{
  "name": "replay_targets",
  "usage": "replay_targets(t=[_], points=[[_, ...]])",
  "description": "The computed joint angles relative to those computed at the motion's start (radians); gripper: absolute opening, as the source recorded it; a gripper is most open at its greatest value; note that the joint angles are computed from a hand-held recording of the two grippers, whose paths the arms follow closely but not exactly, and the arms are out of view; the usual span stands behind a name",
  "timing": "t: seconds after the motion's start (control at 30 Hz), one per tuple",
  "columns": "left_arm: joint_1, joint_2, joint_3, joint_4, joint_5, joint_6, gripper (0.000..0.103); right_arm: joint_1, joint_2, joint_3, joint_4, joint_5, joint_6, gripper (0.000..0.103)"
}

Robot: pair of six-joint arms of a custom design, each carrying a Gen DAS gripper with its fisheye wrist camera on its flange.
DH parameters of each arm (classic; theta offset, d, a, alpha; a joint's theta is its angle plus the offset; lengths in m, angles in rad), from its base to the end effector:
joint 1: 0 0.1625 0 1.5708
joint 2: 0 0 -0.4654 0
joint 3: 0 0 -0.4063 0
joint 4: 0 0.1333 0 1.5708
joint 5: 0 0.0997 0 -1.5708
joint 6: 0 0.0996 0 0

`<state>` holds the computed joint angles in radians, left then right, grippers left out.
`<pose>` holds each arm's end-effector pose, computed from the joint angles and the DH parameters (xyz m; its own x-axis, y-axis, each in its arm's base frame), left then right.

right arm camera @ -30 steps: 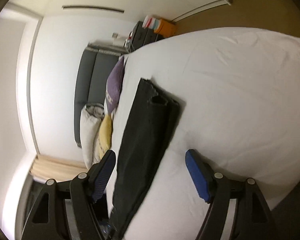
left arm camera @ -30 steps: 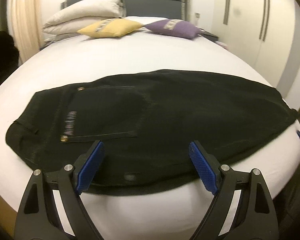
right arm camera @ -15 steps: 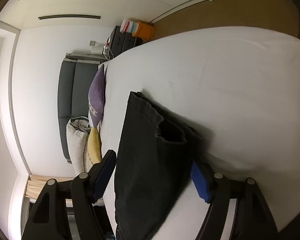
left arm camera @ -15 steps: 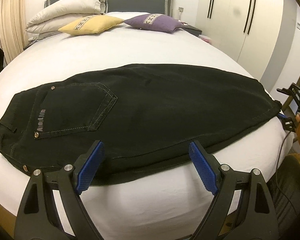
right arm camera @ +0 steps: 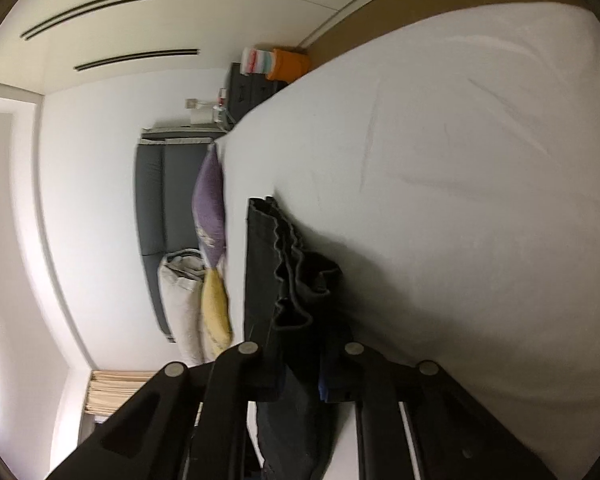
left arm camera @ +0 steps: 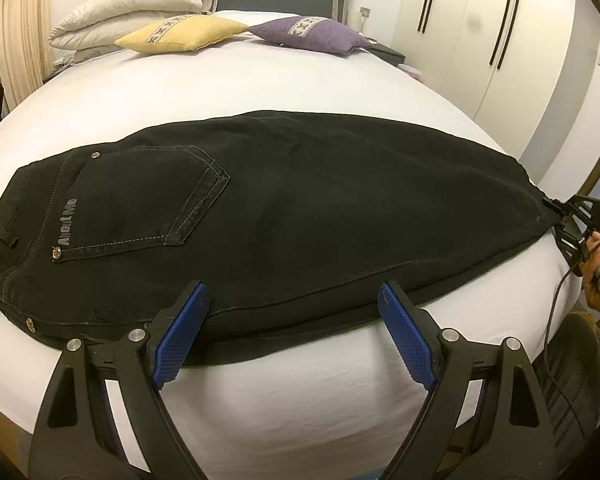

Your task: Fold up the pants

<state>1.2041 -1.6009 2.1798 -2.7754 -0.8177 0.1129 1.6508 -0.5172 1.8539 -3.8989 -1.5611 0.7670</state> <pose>0.0269 -0.4918 0.4049 -0.7867 -0.0264 -0.6168 0.3817 0.7645 -0.5195 0.1847 -0.6239 0.0263 -0.7476 0.3154 -0.5845 0.6598 0.4540 -0.5988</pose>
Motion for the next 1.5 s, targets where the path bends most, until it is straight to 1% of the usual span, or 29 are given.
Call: replay_targets(t=[0.1,0.2,0.3,0.4,0.57,0.7,0.77,0.87,0.9,0.93,1.0,1.07,1.1,1.13,1.17,1.23,1.37,1.47,1.5], points=[[0.003,-0.004,0.0,0.013,-0.007,-0.019,0.087,-0.001,0.008,0.004,-0.036,0.017,-0.018,0.011],[0.003,-0.011,-0.001,0.03,-0.01,-0.036,0.087,0.01,0.005,0.003,-0.032,-0.01,-0.037,0.011],[0.005,-0.012,-0.01,0.045,-0.021,-0.058,0.087,0.038,-0.005,-0.004,0.005,-0.086,-0.088,0.011],[0.018,0.002,-0.036,0.051,-0.049,-0.075,0.087,0.055,-0.011,-0.01,0.036,-0.14,-0.115,0.01],[0.048,0.038,-0.095,0.122,-0.115,-0.141,0.087,0.079,-0.02,-0.024,0.088,-0.206,-0.148,0.01],[0.066,0.055,-0.122,0.132,-0.174,-0.155,0.087,0.114,-0.025,-0.053,0.142,-0.284,-0.194,0.011],[0.078,0.06,-0.135,0.133,-0.201,-0.163,0.087,0.151,-0.022,-0.09,0.196,-0.335,-0.257,0.011],[0.101,0.068,-0.162,0.138,-0.234,-0.182,0.087,0.226,0.013,-0.194,0.342,-0.391,-0.429,0.011],[0.109,0.071,-0.173,0.137,-0.248,-0.192,0.087,0.252,0.032,-0.238,0.405,-0.399,-0.493,0.011],[0.123,0.077,-0.19,0.141,-0.274,-0.209,0.087,0.282,0.06,-0.296,0.491,-0.404,-0.572,0.011],[0.148,0.091,-0.227,0.159,-0.328,-0.243,0.087,0.341,0.136,-0.425,0.691,-0.429,-0.734,0.011],[0.174,0.117,-0.278,0.203,-0.397,-0.288,0.087,0.367,0.19,-0.498,0.809,-0.443,-0.806,0.01],[0.184,0.13,-0.299,0.221,-0.425,-0.304,0.087,0.379,0.218,-0.531,0.856,-0.47,-0.836,0.01],[0.192,0.15,-0.325,0.236,-0.449,-0.315,0.087,0.384,0.232,-0.545,0.874,-0.487,-0.849,0.011],[0.194,0.163,-0.34,0.244,-0.456,-0.316,0.087,0.389,0.247,-0.557,0.884,-0.509,-0.856,0.011],[0.195,0.199,-0.375,0.255,-0.477,-0.318,0.087,0.387,0.251,-0.556,0.878,-0.506,-0.849,0.011],[0.193,0.27,-0.45,0.309,-0.534,-0.335,0.087,0.386,0.24,-0.532,0.827,-0.498,-0.872,0.011],[0.193,0.336,-0.525,0.371,-0.587,-0.344,0.087,0.397,0.241,-0.519,0.791,-0.515,-0.908,0.011],[0.204,0.348,-0.54,0.387,-0.596,-0.328,0.088,0.402,0.244,-0.514,0.775,-0.524,-0.926,0.011]])
